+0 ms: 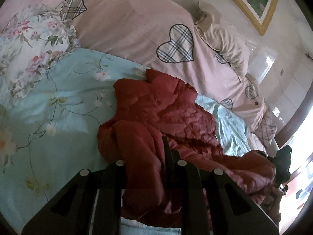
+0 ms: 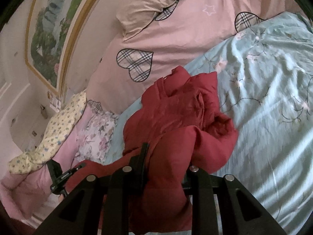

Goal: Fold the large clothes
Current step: 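Lift the hem with both tools and fold it toward the collar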

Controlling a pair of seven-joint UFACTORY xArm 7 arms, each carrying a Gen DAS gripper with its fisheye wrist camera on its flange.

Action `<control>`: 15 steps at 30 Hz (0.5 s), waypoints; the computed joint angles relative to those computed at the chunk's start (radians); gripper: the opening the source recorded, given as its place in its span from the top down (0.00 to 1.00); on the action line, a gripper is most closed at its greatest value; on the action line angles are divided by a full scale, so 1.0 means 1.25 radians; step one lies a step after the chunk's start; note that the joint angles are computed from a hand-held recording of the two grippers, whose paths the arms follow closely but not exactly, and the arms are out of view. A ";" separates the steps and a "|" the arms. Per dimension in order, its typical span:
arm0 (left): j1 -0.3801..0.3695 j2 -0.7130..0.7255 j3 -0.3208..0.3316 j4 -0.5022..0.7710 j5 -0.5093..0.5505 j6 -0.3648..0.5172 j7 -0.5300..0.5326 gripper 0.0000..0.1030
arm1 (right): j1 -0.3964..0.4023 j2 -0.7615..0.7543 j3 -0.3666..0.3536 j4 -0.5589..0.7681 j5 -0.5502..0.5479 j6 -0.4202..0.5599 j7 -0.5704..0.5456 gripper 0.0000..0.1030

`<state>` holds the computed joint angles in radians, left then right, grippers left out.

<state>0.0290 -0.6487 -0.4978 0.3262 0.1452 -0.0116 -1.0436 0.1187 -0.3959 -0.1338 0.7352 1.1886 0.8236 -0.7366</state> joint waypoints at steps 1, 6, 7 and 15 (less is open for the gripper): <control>0.013 0.009 -0.006 0.008 0.003 -0.002 -0.001 0.84 | 0.001 0.011 0.003 0.008 0.002 -0.008 0.001 0.79; 0.080 0.049 -0.050 0.060 0.029 0.015 -0.008 0.84 | 0.003 0.071 0.018 0.056 0.015 -0.032 0.009 0.78; 0.091 0.057 -0.056 0.069 0.035 0.016 -0.011 0.84 | 0.002 0.084 0.020 0.065 0.019 -0.034 0.007 0.78; 0.150 0.160 -0.054 0.144 0.059 -0.014 -0.002 0.84 | -0.019 0.187 0.055 0.160 0.026 -0.048 0.052 0.77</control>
<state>0.2168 -0.4488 -0.5647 0.5059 0.2196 -0.0296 -1.0462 0.0951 -0.1621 -0.0652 0.9351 1.2207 0.7632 -0.6718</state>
